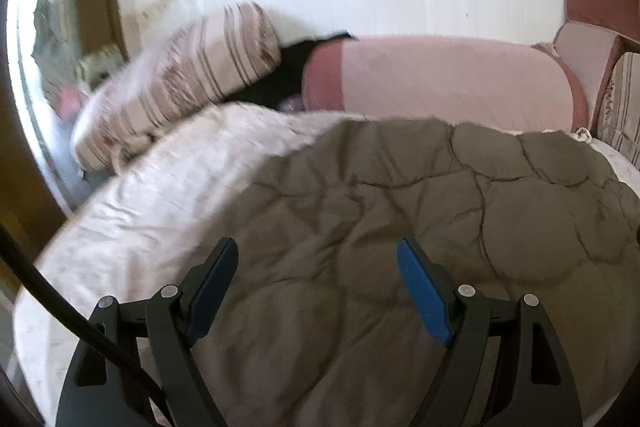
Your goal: Fold large clothes
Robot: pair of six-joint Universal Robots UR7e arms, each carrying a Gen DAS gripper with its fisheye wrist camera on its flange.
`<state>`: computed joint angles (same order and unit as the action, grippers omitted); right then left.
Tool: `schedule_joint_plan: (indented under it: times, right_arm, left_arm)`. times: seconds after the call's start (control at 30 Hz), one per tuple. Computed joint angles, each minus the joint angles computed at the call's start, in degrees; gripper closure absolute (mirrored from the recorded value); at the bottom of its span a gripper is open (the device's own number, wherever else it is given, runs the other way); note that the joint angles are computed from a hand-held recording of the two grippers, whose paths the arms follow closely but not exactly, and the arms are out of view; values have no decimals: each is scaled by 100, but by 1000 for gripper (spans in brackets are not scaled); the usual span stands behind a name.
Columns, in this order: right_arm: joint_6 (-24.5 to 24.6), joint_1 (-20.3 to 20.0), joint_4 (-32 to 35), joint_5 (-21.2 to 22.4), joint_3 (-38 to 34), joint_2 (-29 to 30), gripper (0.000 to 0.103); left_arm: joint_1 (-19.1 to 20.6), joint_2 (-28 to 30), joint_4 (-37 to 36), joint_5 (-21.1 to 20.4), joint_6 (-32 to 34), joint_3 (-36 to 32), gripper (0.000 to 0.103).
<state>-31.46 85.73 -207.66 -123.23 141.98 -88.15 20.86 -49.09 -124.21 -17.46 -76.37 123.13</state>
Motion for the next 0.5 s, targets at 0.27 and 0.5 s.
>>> schedule_joint_plan:
  times: [0.27,0.5]
  right_arm:
    - [284,-296,700,-266,812,-872,33]
    - [-349,-191,-613,-191,1137,-484,31]
  left_arm:
    - [-22,-431,164,-1469,-661,510,21]
    - [-554,-492,527,-1352,-1057,793,19]
